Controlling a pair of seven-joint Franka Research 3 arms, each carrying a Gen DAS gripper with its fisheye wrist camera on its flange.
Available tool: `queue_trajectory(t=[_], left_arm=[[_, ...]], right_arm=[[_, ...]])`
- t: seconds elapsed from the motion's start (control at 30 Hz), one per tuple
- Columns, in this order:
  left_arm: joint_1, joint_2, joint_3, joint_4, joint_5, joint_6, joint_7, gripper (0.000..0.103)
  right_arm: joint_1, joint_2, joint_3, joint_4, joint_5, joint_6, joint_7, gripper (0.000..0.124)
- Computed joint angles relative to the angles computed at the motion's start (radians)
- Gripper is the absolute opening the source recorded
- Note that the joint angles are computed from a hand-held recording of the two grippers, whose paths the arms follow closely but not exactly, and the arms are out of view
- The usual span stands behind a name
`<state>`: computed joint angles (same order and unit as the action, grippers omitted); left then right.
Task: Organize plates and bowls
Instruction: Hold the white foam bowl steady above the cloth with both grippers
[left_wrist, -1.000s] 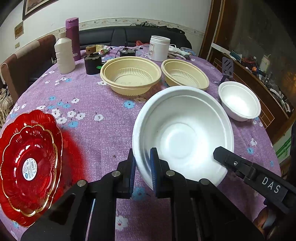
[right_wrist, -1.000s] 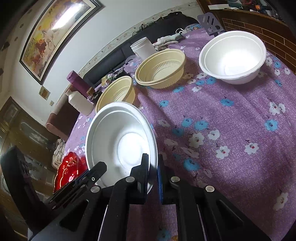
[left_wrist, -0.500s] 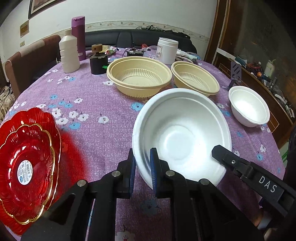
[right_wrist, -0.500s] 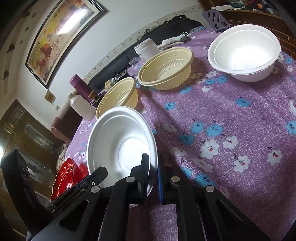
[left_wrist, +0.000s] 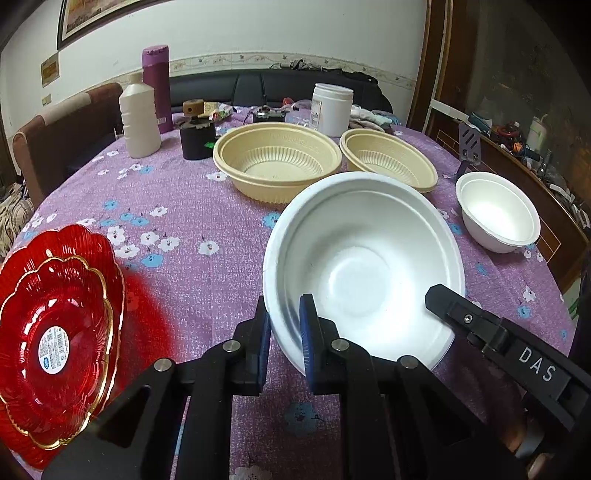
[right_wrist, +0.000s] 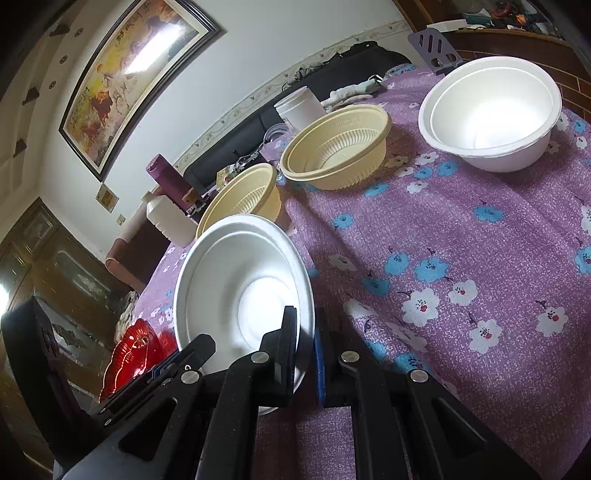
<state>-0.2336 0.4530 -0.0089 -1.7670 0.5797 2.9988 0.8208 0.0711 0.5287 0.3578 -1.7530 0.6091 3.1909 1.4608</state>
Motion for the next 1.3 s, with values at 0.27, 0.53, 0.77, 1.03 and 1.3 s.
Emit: queue_trajectory(t=[0.27,0.53,0.77,1.03,1.3], left_arm=[[-0.023,-0.001,0.031,-0.002,0.035,0.015,-0.033,0.013],[-0.024,-0.002,0.033,-0.002,0.053,0.016,-0.047,0.013],[-0.026,-0.002,0.036,-0.001,0.063,0.017,-0.055,0.013],[-0.022,-0.001,0.03,0.0,0.063,0.014,-0.053,0.013],[-0.022,-0.002,0.031,0.0,0.065,0.015,-0.056,0.013]], right_arm=[[-0.006,-0.004,0.011,-0.014,-0.023,0.03,0.009,0.008],[-0.012,-0.004,0.017,-0.019,-0.045,0.038,0.027,0.008],[-0.017,-0.003,0.02,-0.021,-0.06,0.04,0.04,0.008],[-0.021,-0.003,0.023,-0.024,-0.072,0.042,0.05,0.008],[-0.023,-0.003,0.025,-0.025,-0.079,0.044,0.056,0.008]])
